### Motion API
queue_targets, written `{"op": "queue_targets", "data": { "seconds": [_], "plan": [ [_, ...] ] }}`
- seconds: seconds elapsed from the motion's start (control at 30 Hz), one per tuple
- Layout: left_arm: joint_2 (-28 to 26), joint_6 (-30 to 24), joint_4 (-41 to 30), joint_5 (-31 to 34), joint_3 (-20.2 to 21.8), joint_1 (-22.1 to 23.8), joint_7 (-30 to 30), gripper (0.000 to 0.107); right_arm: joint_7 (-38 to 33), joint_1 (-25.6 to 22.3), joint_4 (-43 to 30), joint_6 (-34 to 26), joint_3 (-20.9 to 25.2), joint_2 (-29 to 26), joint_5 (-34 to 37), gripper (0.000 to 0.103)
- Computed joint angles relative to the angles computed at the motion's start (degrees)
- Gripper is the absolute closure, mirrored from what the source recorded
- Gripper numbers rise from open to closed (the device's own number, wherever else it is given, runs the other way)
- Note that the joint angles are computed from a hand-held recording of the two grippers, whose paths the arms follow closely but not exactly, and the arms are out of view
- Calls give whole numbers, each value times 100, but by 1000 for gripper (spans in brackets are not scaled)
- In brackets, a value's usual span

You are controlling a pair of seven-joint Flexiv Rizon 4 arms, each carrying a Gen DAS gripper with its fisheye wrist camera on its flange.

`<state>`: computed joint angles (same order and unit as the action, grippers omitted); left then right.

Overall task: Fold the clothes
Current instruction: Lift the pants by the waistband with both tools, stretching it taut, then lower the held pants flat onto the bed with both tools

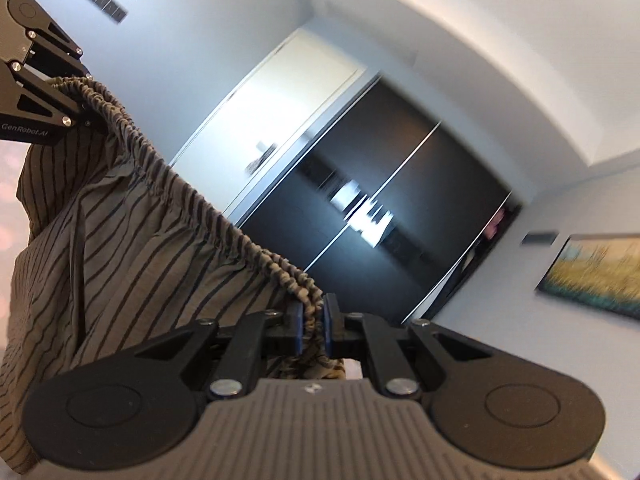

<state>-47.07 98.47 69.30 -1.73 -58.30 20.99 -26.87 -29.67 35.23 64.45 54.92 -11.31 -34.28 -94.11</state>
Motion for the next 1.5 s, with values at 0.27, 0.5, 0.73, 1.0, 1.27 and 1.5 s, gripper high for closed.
{"op": "queue_targets", "data": {
  "seconds": [0.27, 0.5, 0.73, 1.0, 1.27, 1.5],
  "plan": [
    [-342, -758, 1003, 612, -1330, 1238, 1447, 100, -1035, -182, 926, 550, 465, 481, 567, 92],
    [113, -1443, 2631, 490, -741, 1967, 1970, 100, -1086, -196, 2420, 565, 1029, 686, 1263, 92],
    [789, -2550, 3864, 451, -596, 2786, 2917, 100, -828, -89, 3594, 814, 1383, 757, 1794, 92],
    [1348, -3257, 4765, 314, -542, 3477, 4010, 100, -2092, 61, 4055, 904, 1862, 625, 3368, 93],
    [1768, -2905, 5025, 123, 390, 2782, 4053, 99, -2643, 375, 3854, 746, 1636, 401, 4084, 91],
    [2151, -3001, 5094, -535, 703, 2486, 3986, 74, -2601, 447, 3916, 613, 1586, 617, 4272, 66]
  ]
}}
